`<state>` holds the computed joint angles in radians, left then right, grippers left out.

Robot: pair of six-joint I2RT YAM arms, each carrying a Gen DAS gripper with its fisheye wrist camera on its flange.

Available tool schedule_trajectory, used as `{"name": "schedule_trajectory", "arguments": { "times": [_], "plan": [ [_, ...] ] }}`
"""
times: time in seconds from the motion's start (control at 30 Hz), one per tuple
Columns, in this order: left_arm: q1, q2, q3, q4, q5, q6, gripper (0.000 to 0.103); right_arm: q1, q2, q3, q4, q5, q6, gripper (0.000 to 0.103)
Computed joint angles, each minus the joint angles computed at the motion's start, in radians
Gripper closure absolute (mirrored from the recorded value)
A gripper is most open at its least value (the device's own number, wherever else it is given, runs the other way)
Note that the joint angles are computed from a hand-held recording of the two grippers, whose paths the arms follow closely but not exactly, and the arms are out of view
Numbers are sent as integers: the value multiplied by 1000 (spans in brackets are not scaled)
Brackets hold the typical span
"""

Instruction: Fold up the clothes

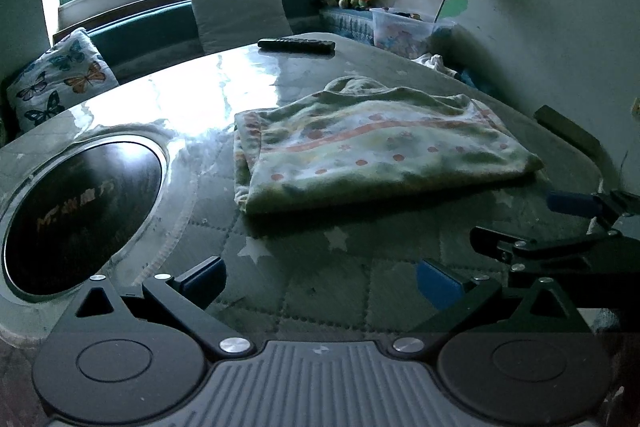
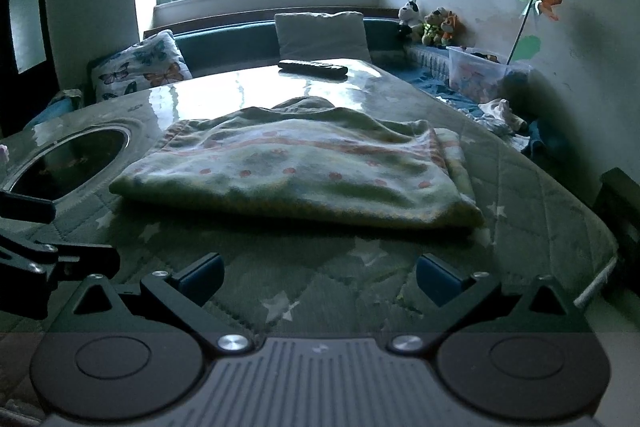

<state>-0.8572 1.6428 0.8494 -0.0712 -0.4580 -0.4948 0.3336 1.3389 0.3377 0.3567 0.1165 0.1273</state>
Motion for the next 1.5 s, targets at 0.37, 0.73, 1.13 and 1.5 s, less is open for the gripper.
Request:
{"name": "schedule_trajectory", "arguments": {
  "times": [0.37, 0.73, 1.13, 1.5],
  "plan": [
    [-10, 3, -2, 0, -6, -5, 0, 10, -17, -9, -7, 7, 9, 0],
    [-8, 13, 11, 2, -5, 7, 0, 4, -3, -1, -5, -1, 15, 0],
    [8, 20, 25, 5, 3, 32, 0, -4, 27, 16, 2, -10, 19, 0],
    [35, 33, 39, 12, 21, 52, 0, 2, 69, 46, 4, -12, 19, 0]
  ]
}}
